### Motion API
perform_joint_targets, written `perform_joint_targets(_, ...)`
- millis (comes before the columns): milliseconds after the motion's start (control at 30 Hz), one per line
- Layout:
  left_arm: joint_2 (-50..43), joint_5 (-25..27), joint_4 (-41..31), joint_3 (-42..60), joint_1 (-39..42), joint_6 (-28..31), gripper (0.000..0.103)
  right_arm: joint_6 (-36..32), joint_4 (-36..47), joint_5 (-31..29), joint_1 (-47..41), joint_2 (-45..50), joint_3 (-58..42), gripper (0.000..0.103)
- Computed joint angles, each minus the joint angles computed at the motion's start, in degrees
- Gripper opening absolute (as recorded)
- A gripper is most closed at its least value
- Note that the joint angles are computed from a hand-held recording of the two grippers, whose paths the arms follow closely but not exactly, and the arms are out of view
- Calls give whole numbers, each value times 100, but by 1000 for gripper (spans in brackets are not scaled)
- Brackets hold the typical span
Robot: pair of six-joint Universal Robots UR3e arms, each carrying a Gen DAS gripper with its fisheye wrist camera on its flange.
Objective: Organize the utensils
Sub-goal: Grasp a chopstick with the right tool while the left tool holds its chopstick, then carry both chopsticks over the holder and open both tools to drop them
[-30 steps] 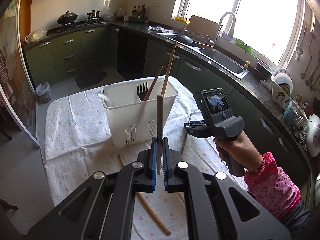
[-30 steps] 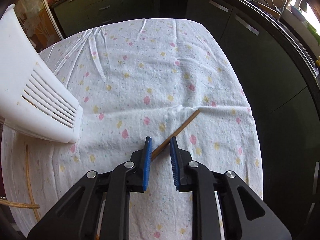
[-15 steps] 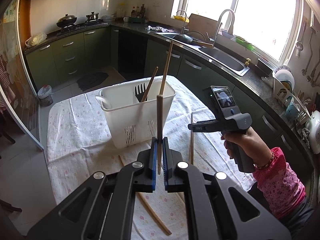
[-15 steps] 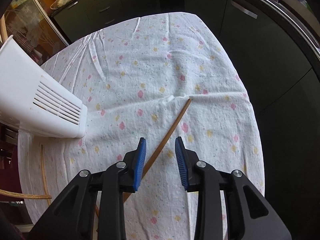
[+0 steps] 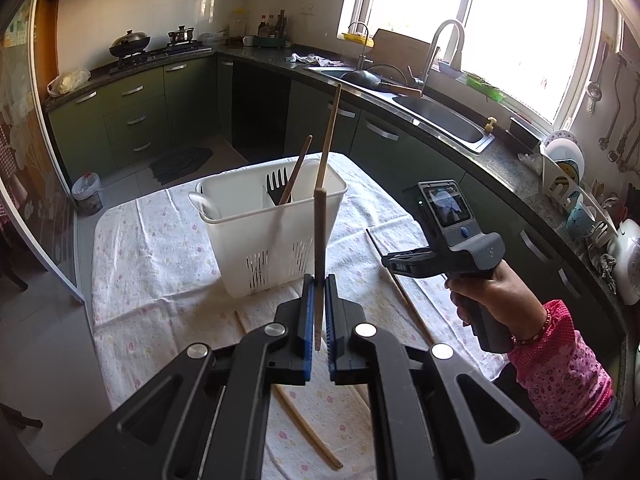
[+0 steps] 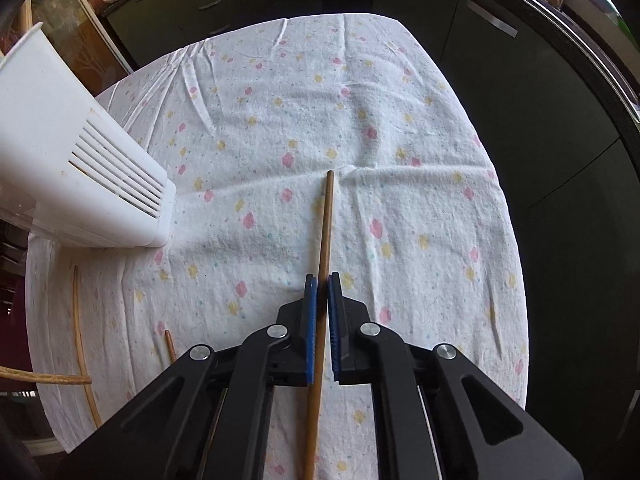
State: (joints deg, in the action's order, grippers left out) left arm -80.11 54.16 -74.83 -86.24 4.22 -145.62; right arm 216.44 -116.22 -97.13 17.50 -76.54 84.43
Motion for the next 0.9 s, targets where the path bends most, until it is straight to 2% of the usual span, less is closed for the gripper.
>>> perform_joint_targets(167, -5, 77, 52, 36, -83, -86, 5, -110, -143, 19, 45, -619, 515, 6)
perform_joint_targets(367, 73, 112, 26, 134, -107, -152, 5, -19, -770, -91, 265, -1682, 1172, 6)
perform_joint_targets(600, 109, 259, -25, 360, -236, -312, 5, 35, -889, -546, 823, -2076, 832, 6)
perform_joint_targets(900, 49, 414, -61, 611, -296, -465, 5, -110, -917, -900, 1301, -1827, 120, 6)
